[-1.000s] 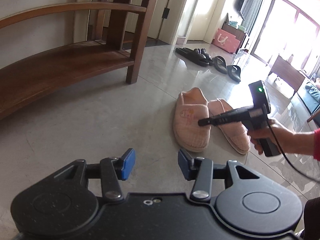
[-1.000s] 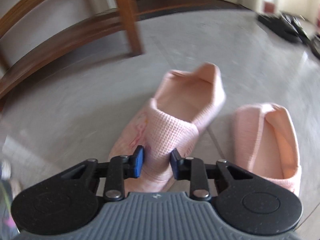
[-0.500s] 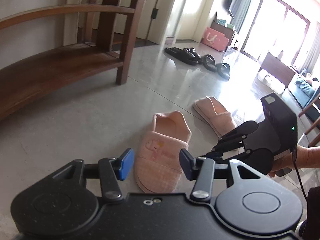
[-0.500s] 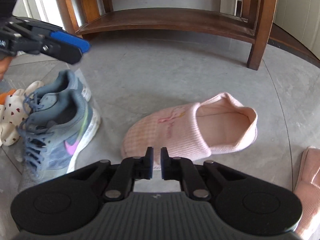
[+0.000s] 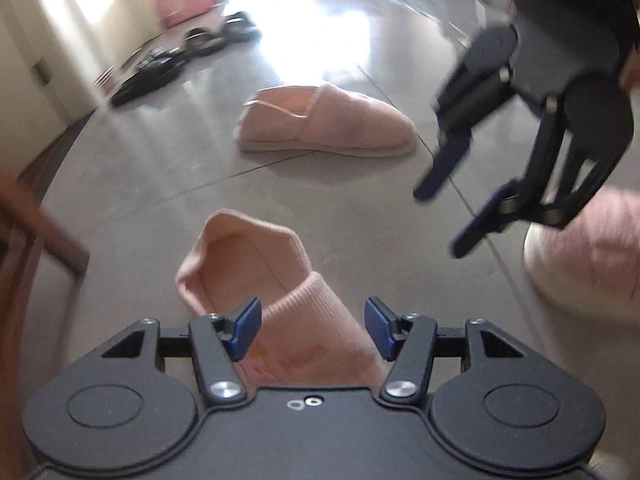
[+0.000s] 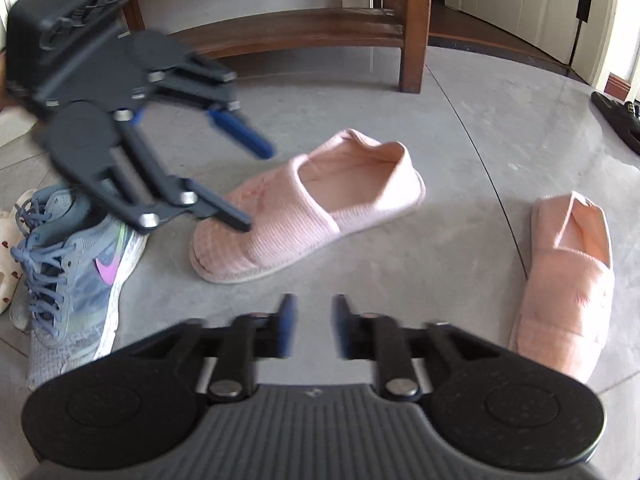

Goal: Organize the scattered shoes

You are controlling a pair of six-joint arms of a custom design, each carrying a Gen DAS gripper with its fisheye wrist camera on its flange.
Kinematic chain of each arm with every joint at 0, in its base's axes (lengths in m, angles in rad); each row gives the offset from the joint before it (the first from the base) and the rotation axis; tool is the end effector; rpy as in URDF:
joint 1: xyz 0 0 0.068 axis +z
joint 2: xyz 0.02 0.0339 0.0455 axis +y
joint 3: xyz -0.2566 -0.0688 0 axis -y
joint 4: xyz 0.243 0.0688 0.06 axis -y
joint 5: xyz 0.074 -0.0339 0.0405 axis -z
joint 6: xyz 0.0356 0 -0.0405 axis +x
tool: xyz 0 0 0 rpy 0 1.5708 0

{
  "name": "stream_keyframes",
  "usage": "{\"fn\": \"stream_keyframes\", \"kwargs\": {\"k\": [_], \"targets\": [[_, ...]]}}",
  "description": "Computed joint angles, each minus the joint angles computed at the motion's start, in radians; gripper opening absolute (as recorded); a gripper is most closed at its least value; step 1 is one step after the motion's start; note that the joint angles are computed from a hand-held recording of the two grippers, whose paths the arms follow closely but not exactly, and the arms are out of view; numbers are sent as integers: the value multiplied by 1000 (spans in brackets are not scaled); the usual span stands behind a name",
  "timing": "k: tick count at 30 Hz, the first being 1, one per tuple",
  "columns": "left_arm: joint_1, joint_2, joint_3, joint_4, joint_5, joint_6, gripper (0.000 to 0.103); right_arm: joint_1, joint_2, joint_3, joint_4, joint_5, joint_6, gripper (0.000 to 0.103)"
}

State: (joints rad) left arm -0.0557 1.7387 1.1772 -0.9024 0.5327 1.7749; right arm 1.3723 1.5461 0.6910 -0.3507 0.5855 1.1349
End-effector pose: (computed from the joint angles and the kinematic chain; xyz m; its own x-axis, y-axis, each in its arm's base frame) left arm 0.3102 -0.0354 0.1838 0.3012 0.8281 -0.4729 0.9515 -0.2279 0.2068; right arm 0.0696 0.2465 0.1292 -0.7832 -0.0624 -0.6187 -0.1616 0.9812 0.1056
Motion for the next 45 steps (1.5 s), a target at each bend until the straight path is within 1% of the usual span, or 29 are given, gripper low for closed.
{"fn": "stream_keyframes", "kwargs": {"k": [1,3,4,6,7,8,11,14,16,18,19,21,24,25,27,28,29,30,33,34,35,37,38,39,40,42,43,44,45], "targets": [[-29,35,40,-32,-54,8,57,10,-7,-3,-6,5,13,58],[-82,58,45,1,-156,-2,56,12,-10,-8,-6,4,24,59],[-100,80,63,-11,-199,-4,54,12,-11,-8,-16,6,32,60],[-128,125,112,-61,-252,-62,53,6,-4,-5,-14,6,26,68],[-139,146,138,-89,-271,-84,45,4,-6,-5,-18,9,27,70],[-149,168,164,-117,-288,-107,30,2,-7,-5,-22,12,28,73],[-156,207,221,-187,-304,-160,16,-5,-14,-4,-33,36,31,77],[-119,249,292,-278,-254,-311,12,3,-21,2,-64,57,51,78],[-59,333,417,-425,-157,-475,10,9,-25,2,-82,68,70,78],[-3,388,511,-542,-70,-577,5,10,-25,1,-90,72,80,78],[8,391,517,-556,-56,-596,1,11,-22,1,-95,74,86,78],[84,404,535,-632,19,-658,0,12,-21,1,-103,77,95,78],[127,324,433,-594,22,-635,0,19,-19,3,-125,83,117,78],[155,275,354,-561,13,-603,0,22,-18,4,-134,84,125,78],[173,223,282,-531,28,-503,2,24,-13,10,-142,85,132,79],[181,198,248,-518,37,-452,13,25,-10,14,-146,86,135,79],[177,162,215,-481,45,-429,20,26,-8,17,-150,86,138,79],[173,127,185,-445,54,-405,18,27,-5,20,-154,87,141,79],[167,37,120,-332,88,-331,24,30,2,29,-166,88,150,79],[163,6,97,-287,106,-304,29,31,5,32,-170,88,153,79],[140,14,113,-303,73,-268,42,32,7,35,-174,89,156,79],[92,28,144,-331,5,-201,47,33,12,42,-181,90,156,79],[75,18,122,-307,-22,-197,47,32,13,44,-182,89,153,79],[60,-20,57,-223,-37,-201,47,28,15,48,-181,86,144,80],[52,-29,37,-194,-45,-204,47,20,15,49,-181,83,136,80],[22,28,78,-213,-107,-252,44,13,16,52,-183,83,133,80],[15,52,100,-233,-125,-279,38,9,12,49,-179,84,131,80],[10,59,106,-233,-136,-301,24,6,8,48,-180,86,132,80],[4,71,122,-231,-167,-357,18,3,7,49,-184,88,134,80]]}}
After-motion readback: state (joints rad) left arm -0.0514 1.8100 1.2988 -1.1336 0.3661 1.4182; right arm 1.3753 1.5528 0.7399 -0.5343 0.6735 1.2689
